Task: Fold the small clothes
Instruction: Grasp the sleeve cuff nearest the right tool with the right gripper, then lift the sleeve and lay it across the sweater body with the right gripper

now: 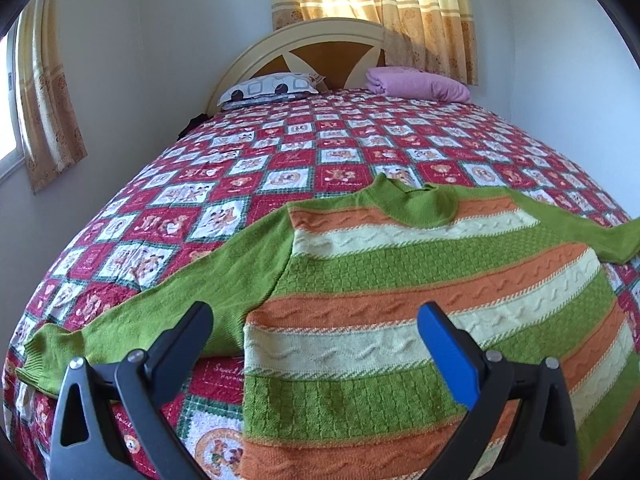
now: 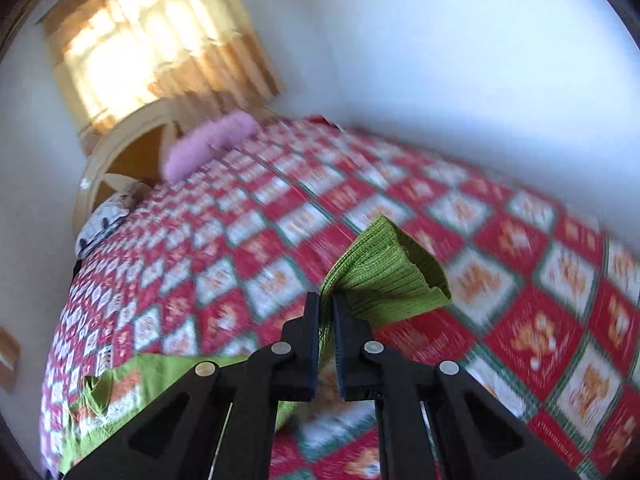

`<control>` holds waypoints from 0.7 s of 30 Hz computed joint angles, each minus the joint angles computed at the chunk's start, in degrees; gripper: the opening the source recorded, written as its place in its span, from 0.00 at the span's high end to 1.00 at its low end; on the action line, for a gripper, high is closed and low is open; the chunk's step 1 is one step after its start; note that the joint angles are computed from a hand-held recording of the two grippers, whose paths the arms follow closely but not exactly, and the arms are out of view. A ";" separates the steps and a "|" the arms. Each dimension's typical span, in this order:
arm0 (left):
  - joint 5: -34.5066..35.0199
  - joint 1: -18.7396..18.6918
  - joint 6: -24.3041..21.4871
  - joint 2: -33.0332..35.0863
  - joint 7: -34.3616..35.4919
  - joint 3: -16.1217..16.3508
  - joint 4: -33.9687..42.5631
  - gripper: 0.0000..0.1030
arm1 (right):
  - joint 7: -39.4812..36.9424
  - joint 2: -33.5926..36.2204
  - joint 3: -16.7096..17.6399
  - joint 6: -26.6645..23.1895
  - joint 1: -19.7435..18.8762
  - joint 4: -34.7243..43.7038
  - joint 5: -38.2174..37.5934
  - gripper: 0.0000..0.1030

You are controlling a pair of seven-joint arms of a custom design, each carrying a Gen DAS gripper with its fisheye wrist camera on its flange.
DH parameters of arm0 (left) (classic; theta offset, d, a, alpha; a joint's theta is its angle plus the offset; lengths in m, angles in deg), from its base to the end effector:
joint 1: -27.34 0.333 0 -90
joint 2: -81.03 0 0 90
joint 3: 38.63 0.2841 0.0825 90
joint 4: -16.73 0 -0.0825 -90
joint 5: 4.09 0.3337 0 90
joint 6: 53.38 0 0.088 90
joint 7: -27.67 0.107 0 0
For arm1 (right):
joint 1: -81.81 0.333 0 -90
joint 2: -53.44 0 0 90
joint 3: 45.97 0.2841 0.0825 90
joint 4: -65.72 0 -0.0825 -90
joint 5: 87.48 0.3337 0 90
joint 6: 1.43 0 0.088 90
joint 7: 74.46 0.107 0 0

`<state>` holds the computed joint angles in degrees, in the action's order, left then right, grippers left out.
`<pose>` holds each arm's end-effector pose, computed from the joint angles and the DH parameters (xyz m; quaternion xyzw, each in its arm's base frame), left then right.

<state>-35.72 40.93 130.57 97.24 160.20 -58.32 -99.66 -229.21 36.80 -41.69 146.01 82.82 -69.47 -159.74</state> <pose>0.5905 0.0024 0.4133 -0.5621 0.7031 -0.3115 0.3045 0.4501 0.0593 0.4798 -0.2622 0.8363 -0.3725 0.3051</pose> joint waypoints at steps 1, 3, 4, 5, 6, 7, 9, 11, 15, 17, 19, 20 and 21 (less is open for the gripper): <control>-0.90 1.47 -0.10 -0.12 0.68 -1.56 -0.11 0.00 | -1.40 0.61 0.73 -1.10 0.36 1.79 -0.39 0.94; -2.73 3.73 -0.25 -0.23 2.32 -4.01 -0.19 0.00 | -5.01 2.09 1.89 -3.42 1.53 5.50 -0.84 0.94; -4.04 5.09 -0.33 -0.33 3.55 -5.48 -0.30 0.00 | -7.73 3.70 2.81 -5.05 2.51 8.62 -1.27 0.94; -5.33 6.16 -0.46 -0.43 4.83 -6.64 -0.36 0.00 | -9.18 4.65 3.01 -5.68 3.31 10.37 -1.73 0.94; -6.81 7.15 -0.39 -0.58 6.31 -7.79 -0.57 0.00 | -10.97 5.86 3.24 -6.37 4.22 12.50 -2.03 0.95; -8.15 7.78 -0.48 -0.64 7.61 -8.47 -0.56 0.00 | -13.04 7.50 3.57 -7.23 5.27 15.13 -2.39 0.95; -10.30 7.91 -0.74 -0.78 9.41 -8.54 -0.37 0.00 | -16.68 10.53 3.84 -8.31 7.60 19.82 -3.19 0.95; -12.73 8.18 -1.03 -0.91 11.35 -8.69 -0.09 0.00 | -20.76 14.34 3.91 -9.00 10.14 25.29 -3.56 0.95; -17.28 7.99 -1.75 -0.90 14.81 -7.89 0.85 0.00 | -27.85 21.79 3.27 -9.57 14.93 35.20 -3.54 0.95; -19.28 7.44 -2.16 -0.94 16.42 -7.02 1.21 0.00 | -30.57 24.90 2.61 -9.31 16.95 38.91 -3.23 0.95; -20.90 6.51 -2.67 -0.84 17.56 -5.62 1.65 0.00 | -34.27 28.95 2.01 -8.49 18.74 43.68 -1.84 0.95; -21.62 5.97 -2.91 -0.82 18.03 -4.88 1.79 0.00 | -35.44 30.28 1.62 -8.29 19.58 45.09 -1.37 0.95; -22.38 5.41 -3.04 -0.87 18.50 -4.20 1.84 0.00 | -37.47 32.51 1.41 -8.10 20.50 47.54 -0.51 0.95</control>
<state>-58.10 46.34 127.52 96.38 178.69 -62.52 -97.83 -266.69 69.31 -40.28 137.91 103.32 -21.93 -160.25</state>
